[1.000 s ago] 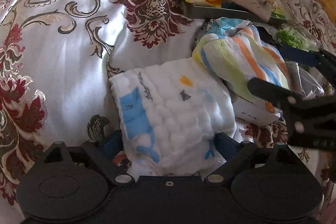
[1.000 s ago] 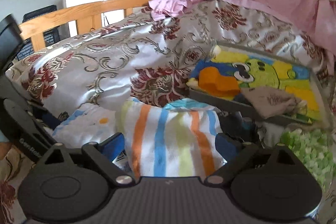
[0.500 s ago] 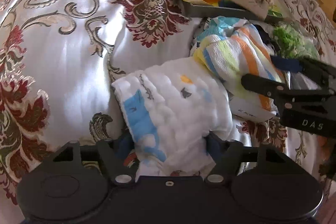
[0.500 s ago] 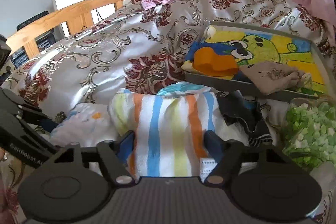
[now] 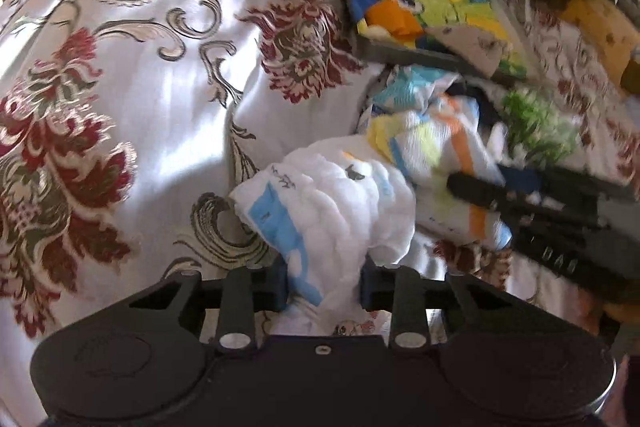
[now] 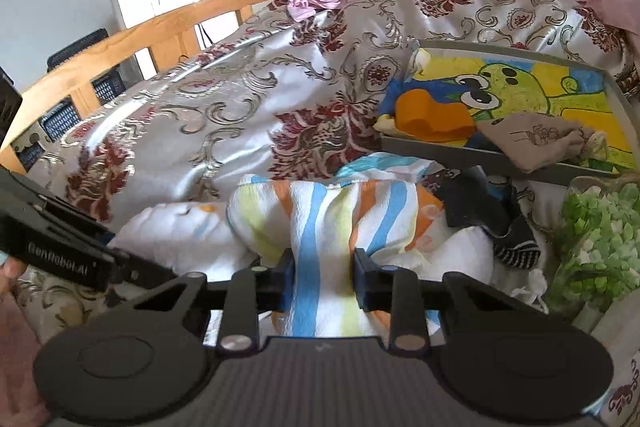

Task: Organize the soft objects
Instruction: 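Carry both towels into the glass tray and open both tools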

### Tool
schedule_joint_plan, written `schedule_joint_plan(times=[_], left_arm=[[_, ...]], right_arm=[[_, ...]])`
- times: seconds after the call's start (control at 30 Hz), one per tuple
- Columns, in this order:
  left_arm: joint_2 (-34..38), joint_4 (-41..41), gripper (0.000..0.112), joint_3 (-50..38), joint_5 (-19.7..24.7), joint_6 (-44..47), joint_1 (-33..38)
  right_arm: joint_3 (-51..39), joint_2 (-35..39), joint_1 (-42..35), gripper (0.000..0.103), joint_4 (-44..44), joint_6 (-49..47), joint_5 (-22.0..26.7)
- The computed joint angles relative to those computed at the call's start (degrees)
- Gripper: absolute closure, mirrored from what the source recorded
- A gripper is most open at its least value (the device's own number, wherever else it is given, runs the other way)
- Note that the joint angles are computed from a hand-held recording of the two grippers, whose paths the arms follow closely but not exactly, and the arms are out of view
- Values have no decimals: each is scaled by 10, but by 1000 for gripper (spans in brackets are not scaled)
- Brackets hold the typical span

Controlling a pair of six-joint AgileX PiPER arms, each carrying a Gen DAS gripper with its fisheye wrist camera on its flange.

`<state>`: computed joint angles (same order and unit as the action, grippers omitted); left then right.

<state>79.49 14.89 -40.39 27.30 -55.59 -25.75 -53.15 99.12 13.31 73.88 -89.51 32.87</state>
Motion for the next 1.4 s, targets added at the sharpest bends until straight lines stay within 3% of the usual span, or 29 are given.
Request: schedule_joint_plan(times=[0.2,0.3,0.47,0.6,0.73,0.87,1.03,1.2,1.4], left_arm=[[-43,70,80,22,-7,-103,-19],[-69,158,81,37,-12,-203,-44],[-126,291,82,40,15,-332,-93],[-140,333,82,2,38,-362,-109],[-99,381,81,-67,74,-352,-122],[-35,397,81,-131,28,-328,-88],[112,423,81,-260,-1,-316,-46],[274,351,81,-423,-35,-220,5],[455,132,81,-637,-19,0,52]], right_arm=[[21,-29,-10,73,14,7,12],[27,-40,-24,76,27,12,35],[21,-47,-96,76,84,9,163],[8,-42,-158,76,135,19,261],[-31,-5,-204,75,162,55,336],[-69,7,-204,75,185,38,297],[-167,59,-167,75,197,18,174],[-316,166,-142,75,168,103,94],[-512,305,-107,75,26,311,12]])
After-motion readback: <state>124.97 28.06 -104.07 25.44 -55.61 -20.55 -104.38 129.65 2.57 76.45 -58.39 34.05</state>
